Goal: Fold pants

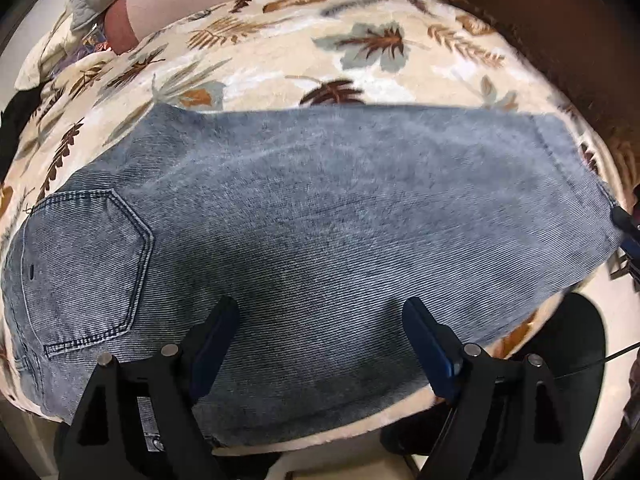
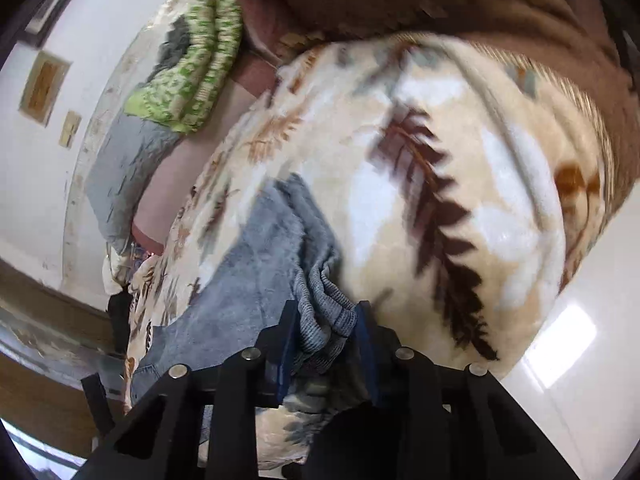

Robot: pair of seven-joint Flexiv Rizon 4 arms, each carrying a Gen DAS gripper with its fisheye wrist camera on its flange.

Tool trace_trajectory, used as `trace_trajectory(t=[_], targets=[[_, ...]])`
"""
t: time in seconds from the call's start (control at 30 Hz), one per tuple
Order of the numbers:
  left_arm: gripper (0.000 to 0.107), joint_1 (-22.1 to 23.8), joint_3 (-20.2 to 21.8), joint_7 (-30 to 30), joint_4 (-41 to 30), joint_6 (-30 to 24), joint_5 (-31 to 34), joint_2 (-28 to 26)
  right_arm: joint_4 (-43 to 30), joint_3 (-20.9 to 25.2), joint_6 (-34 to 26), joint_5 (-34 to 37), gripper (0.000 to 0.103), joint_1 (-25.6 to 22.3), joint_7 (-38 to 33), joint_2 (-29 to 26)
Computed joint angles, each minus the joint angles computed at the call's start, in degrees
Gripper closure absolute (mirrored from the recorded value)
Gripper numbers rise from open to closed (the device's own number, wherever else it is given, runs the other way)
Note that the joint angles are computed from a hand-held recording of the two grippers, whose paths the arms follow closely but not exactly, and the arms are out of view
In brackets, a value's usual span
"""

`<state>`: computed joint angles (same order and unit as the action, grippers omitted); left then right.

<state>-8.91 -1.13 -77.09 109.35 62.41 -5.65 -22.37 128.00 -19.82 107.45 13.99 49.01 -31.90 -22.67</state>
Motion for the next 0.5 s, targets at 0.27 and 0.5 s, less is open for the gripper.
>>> trace_trajectory(t=[0.27,0.5], targets=[[0.023,3.71,-2.05,2.64,2.12,1.09,-7.56,1.67,-5.51,-16.88,-10.17,-10.86,0.085,15.71,-0.99,1.66],[0.023,7.54,-3.9,8.29,7.83,4.05,-18.69,5.68,-17.76,-3.25,-20.02,-20.07,0.097,7.38,-4.02,-1.81]])
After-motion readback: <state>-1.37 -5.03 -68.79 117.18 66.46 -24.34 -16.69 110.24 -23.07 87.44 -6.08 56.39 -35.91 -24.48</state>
